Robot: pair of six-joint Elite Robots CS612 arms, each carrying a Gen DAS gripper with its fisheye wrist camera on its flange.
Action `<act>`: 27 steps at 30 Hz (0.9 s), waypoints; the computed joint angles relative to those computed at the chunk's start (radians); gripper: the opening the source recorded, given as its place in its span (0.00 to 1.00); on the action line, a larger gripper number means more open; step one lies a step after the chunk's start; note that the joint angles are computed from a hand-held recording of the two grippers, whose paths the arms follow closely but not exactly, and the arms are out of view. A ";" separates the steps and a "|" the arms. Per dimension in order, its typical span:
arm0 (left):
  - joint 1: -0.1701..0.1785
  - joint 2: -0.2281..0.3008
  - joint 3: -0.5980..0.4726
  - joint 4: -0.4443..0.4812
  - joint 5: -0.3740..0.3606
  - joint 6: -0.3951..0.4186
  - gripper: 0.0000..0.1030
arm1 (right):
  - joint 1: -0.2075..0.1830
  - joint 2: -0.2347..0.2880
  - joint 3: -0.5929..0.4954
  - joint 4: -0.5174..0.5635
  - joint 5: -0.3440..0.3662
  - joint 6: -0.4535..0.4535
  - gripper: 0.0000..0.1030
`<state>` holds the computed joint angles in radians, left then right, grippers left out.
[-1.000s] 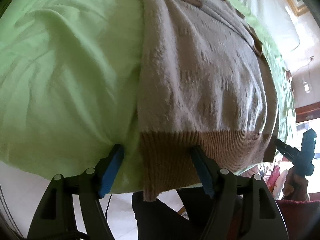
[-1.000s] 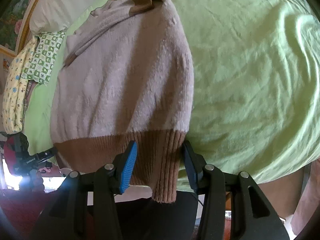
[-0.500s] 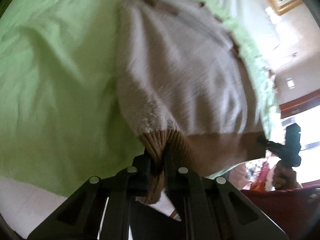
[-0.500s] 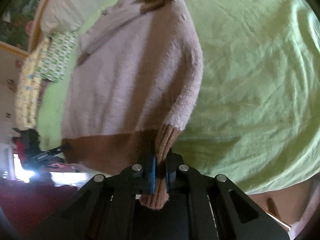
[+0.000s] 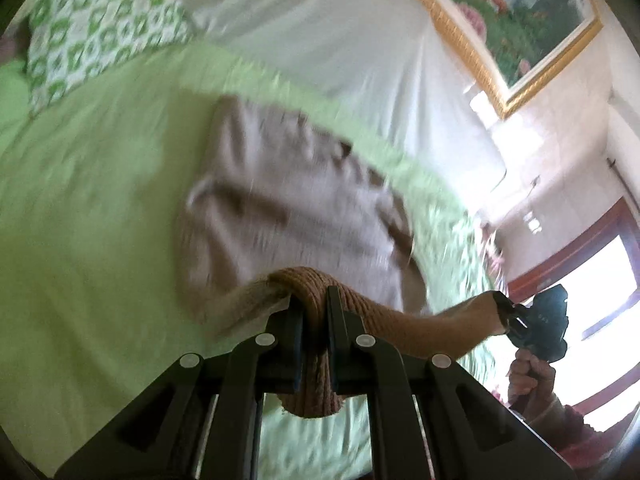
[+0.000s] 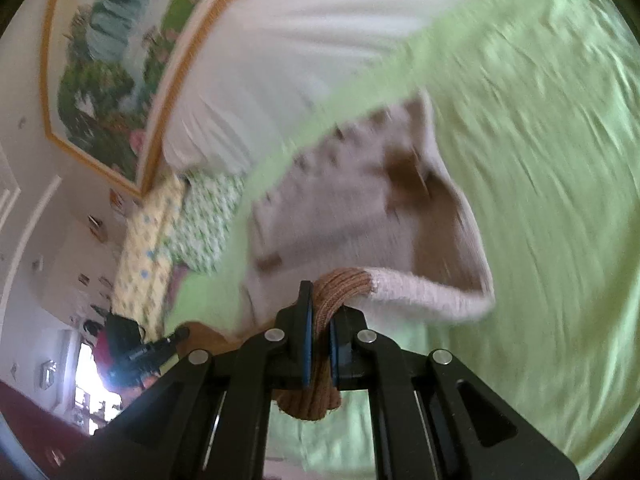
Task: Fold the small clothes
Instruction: 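Lift the hem and fold it toward the collar with both tools, then release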
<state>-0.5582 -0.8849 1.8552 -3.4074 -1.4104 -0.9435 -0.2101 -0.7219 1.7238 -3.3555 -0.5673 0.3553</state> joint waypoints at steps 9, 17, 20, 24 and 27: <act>0.109 0.140 -0.279 0.089 -0.003 0.051 0.07 | 0.050 0.131 -0.332 0.015 -0.123 0.158 0.07; 0.165 0.251 -0.482 0.252 -0.012 0.054 0.07 | 0.094 0.240 -0.577 0.244 -0.221 0.118 0.07; 0.180 0.284 -0.537 0.307 -0.004 0.037 0.07 | 0.097 0.278 -0.643 0.298 -0.232 0.122 0.07; 0.197 0.323 -0.595 0.374 -0.005 0.016 0.07 | 0.102 0.331 -0.734 0.397 -0.259 0.112 0.07; 0.205 0.356 -0.649 0.463 -0.004 -0.010 0.08 | 0.107 0.363 -0.789 0.471 -0.273 0.108 0.07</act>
